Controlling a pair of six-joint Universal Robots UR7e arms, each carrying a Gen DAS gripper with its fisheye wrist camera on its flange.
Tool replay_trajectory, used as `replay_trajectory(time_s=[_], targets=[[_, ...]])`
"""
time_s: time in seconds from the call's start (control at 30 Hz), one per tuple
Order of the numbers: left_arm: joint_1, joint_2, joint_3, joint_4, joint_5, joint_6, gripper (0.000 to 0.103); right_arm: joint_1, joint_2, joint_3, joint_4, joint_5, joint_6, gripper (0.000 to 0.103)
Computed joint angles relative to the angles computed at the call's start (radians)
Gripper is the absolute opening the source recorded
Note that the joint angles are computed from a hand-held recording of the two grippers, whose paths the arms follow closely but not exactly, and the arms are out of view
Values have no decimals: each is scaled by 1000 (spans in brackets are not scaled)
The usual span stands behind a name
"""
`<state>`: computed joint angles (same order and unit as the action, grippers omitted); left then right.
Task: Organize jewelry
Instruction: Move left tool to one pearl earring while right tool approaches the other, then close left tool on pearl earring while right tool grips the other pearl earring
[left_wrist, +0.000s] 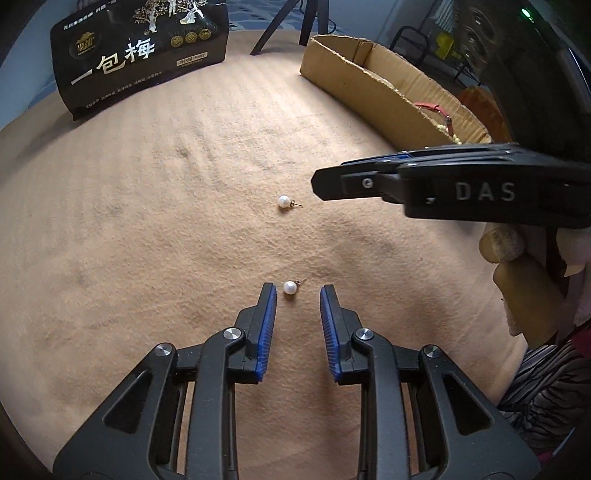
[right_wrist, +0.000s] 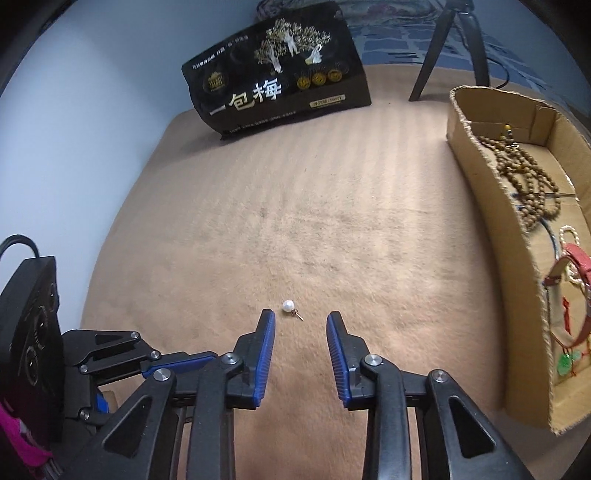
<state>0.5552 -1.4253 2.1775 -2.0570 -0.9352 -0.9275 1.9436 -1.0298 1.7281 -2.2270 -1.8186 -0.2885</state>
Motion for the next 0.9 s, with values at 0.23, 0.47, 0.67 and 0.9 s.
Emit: replay_trajectory(time_s=[0.23, 0.47, 0.67, 0.9], targets=[[12, 28, -2, 0, 14, 38, 24, -2, 22, -7, -13, -3, -12, 26], [36, 36, 3, -32, 12, 51, 14, 2, 41, -13, -18, -5, -36, 26], [47, 28, 11, -43, 15, 42, 8, 11, 50, -9, -36, -19, -73, 24], [47, -1, 26, -34, 18, 18, 7, 34, 61, 18, -95, -74, -152, 22]])
